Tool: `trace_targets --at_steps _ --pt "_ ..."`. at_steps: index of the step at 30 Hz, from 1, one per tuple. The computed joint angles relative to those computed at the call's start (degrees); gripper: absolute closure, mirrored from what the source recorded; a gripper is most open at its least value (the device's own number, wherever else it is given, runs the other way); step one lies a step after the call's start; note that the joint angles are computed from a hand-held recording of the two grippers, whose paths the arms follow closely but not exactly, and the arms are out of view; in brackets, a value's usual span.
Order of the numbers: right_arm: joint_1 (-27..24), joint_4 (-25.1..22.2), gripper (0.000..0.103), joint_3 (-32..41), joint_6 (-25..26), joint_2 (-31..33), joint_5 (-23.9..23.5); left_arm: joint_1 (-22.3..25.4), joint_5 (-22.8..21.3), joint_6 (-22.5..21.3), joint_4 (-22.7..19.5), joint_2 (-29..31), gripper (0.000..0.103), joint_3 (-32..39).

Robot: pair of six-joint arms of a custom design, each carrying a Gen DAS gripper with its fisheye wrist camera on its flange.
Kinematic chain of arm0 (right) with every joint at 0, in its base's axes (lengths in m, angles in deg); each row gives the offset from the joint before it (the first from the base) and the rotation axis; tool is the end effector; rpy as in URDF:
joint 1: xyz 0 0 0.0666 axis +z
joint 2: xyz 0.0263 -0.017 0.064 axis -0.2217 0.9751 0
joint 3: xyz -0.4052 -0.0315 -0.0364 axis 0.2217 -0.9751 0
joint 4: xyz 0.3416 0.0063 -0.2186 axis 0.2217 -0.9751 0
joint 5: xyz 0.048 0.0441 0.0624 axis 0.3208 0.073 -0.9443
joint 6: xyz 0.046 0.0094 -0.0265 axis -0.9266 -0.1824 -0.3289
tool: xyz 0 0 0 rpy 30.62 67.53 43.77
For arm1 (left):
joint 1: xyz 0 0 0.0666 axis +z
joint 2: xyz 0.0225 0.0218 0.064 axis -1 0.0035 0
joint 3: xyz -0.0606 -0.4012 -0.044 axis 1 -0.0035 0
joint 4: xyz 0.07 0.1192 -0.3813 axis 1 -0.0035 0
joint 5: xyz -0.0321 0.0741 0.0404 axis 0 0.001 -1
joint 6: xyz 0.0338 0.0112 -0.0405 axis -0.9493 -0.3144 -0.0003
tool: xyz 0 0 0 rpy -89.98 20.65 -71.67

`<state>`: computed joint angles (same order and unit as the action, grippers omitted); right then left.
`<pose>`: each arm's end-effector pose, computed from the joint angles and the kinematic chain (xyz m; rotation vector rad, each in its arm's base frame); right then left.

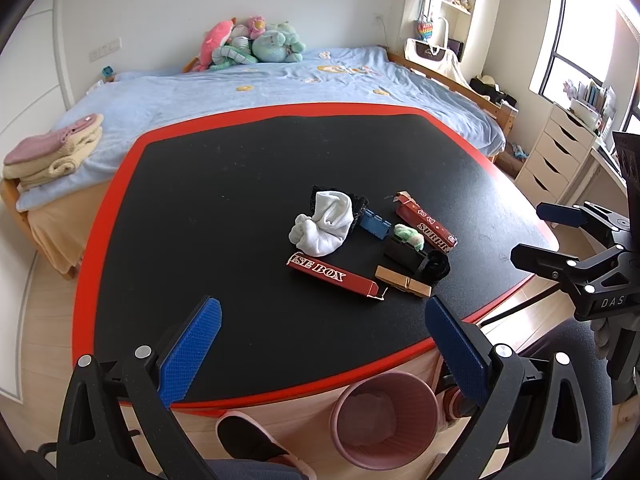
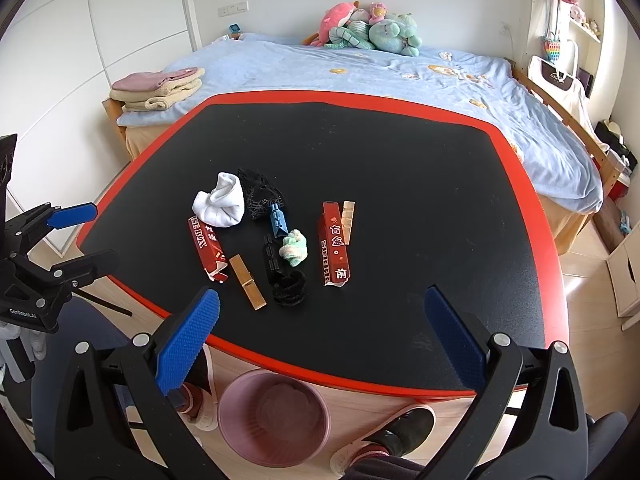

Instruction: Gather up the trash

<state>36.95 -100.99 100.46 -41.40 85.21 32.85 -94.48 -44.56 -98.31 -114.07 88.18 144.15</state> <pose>0.2569 0.2715 0.3105 0.2192 2.4205 -0.0776 0.4011 -0.0495 0.3262 0.8761 2.3169 -0.4297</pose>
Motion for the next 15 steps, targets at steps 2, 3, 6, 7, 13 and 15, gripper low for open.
trace_targets --at_steps 2,3,6,7,13,15 --pt "-0.1 0.1 0.003 -0.1 0.1 -0.1 -0.1 0.0 0.0 0.0 0.0 0.0 0.005 0.0" --pt "-0.1 0.2 0.003 -0.2 0.0 0.0 -0.1 0.0 0.0 0.0 -0.1 0.0 0.005 0.0" --pt "-0.2 0.2 0.003 -0.3 0.1 0.0 -0.2 -0.1 0.0 0.1 -0.1 0.2 0.005 0.1" --pt "-0.2 0.4 0.003 -0.5 0.2 -0.1 -0.4 -0.1 0.0 0.1 -0.2 0.2 0.005 0.1" --pt "-0.9 0.9 0.003 -0.9 0.7 -0.3 -1.3 -0.3 0.1 0.4 0.0 0.8 0.005 0.3" --pt "-1.1 1.0 0.003 -0.9 1.1 -0.2 -1.5 -0.4 0.1 0.3 0.0 1.0 0.005 0.3"
